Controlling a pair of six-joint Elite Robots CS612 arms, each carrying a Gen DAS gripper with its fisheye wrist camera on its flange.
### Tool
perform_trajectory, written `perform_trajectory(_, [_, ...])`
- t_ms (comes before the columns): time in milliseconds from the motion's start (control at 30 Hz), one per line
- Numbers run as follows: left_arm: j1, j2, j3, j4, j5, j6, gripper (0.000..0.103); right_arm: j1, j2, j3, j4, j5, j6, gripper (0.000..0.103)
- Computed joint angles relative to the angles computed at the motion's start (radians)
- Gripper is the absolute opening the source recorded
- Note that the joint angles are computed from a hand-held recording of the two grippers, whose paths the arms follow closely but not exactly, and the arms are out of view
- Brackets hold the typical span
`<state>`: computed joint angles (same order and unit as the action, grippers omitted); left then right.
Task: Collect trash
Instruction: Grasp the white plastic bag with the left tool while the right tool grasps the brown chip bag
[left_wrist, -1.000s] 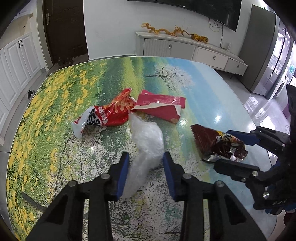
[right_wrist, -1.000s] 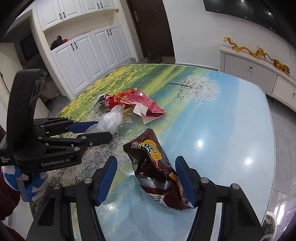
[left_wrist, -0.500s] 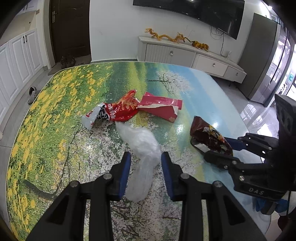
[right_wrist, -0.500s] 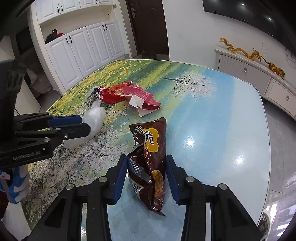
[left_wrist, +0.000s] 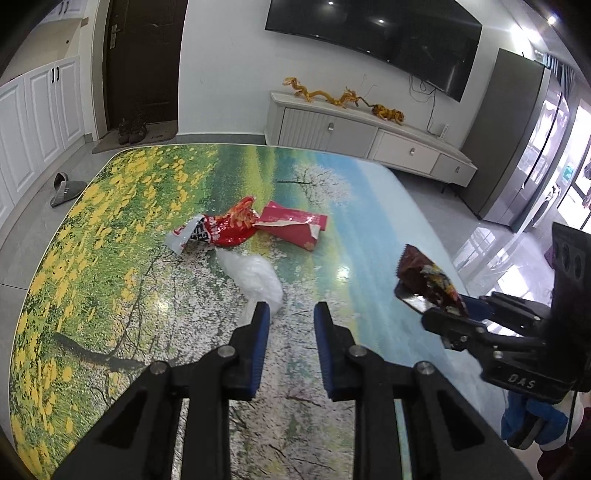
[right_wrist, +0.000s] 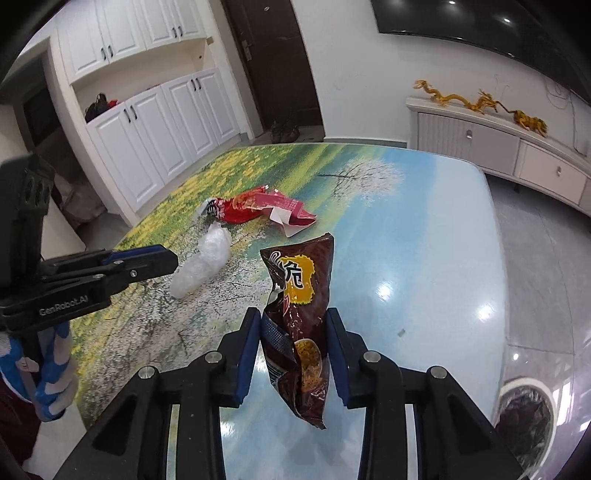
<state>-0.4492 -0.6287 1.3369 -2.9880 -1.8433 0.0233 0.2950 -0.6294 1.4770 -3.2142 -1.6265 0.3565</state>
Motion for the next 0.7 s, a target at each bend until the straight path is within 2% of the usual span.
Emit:
perform_trajectory(200, [0.003,-0.007,0.012,-0.007,-0.013,-0.055,0.025,0.010,-0.064,0.113,-0.104,-0.064,0.060,0.033])
perform_trajectory(267, [0.004,-0.004,0.002,-0.004,-0.005,-0.069,0.038,0.009,-0.074,0.134,-0.124,-0.073,0.076,0.033])
perform_trajectory(300, [0.004,-0.001,-0.004,-0.006,0.003,-0.079,0.052,0.008,-0.079,0.145,-0.135,-0.077,0.086,0.033])
perform_trajectory(333, [0.002,0.002,-0.009,-0.015,0.019,-0.088,0.059,0.007,-0.084,0.156,-0.144,-0.083,0.095,0.033])
perform_trajectory(567, [-0.018,0.052,-0.082,0.037,0.131,-0.054,0.059,-0.004,-0.097,0.192,-0.180,-0.097,0.126,0.033])
perform_trajectory(700, [-0.025,0.072,-0.101,0.053,0.156,-0.031,0.058,-0.010,-0.099,0.202,-0.184,-0.099,0.138,0.033])
